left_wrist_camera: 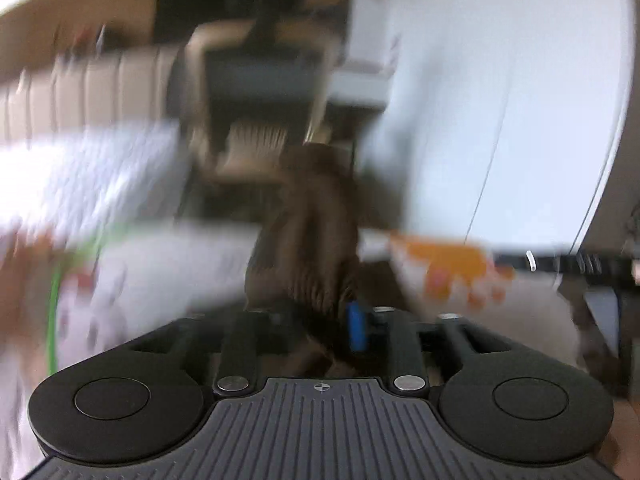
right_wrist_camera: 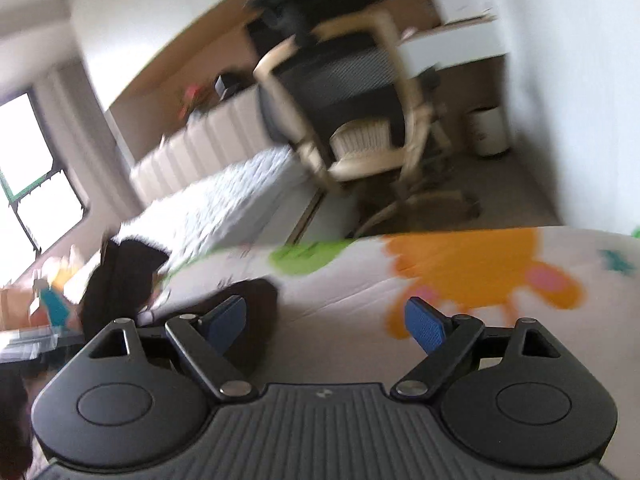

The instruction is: Fold clothes

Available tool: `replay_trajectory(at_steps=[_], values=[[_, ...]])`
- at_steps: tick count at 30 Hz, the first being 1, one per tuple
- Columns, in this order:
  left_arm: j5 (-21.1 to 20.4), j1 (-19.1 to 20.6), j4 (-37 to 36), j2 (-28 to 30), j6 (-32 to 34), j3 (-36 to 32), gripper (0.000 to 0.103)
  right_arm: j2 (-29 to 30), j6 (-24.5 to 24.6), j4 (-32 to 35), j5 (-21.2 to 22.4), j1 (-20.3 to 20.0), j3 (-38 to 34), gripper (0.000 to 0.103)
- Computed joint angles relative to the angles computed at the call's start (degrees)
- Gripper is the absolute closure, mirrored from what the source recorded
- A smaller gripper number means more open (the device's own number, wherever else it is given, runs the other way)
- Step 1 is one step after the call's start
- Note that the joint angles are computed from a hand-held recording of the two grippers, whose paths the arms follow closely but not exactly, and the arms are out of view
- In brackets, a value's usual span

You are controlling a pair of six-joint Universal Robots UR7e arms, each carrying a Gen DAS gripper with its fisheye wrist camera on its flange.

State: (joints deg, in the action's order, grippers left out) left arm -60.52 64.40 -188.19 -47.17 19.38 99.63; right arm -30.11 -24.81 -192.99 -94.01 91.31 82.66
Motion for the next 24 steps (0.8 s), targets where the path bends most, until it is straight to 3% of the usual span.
replay_trajectory(at_steps=[1,3,4,10,13,16,17,19,20,21,24], values=[[-0.3,1.2,2.4,-2.1,-2.7,1.8,0.042,1.2,-1.7,1.2,-1.1,0.9,-1.4,0.016],[-3.9,4.2,4.7,-5.3,-5.1,4.4,0.015,3.7,-5.1,3.8,-3.5,2.8,-4.4,0.016],[-5.3,5.2,4.5,-6.2,-5.3,5.4,0.012,5.0,-6.7,5.2,-4.7,3.7,-6.1,0.016],[-11.2,9.8,2.4,-6.3,-12.9,3.4,0.01,11.0,-20.3,7.1,-14.9,7.2,-11.5,0.016],[-10.1,10.4,3.5,-2.6,-15.1,-2.1,0.01,13.9,-26.9,2.5,-21.5,7.2,-12.6,0.016],[-7.1,10.3,4.3,1.6,-14.3,-6.8,0.011,14.8,-28.2,-0.4,-23.6,6.5,-12.5,0.016],[-6.1,10.2,4.8,3.0,-13.9,-8.4,0.016,14.0,-26.7,-0.1,-23.2,6.3,-11.9,0.016],[-5.3,10.3,6.9,4.7,-11.7,-10.9,0.053,13.3,-25.5,-0.6,-23.0,6.0,-11.2,0.016],[-5.3,10.1,6.2,5.0,-9.6,-11.2,0.079,13.2,-25.6,-1.4,-22.9,6.0,-11.1,0.016],[-5.4,10.0,5.5,5.2,-7.4,-11.5,0.086,13.2,-26.1,-2.3,-22.7,5.9,-11.0,0.016],[-11.0,9.2,-2.4,2.4,0.5,-8.0,0.087,13.2,-26.6,-4.3,-21.4,5.6,-11.3,0.016]])
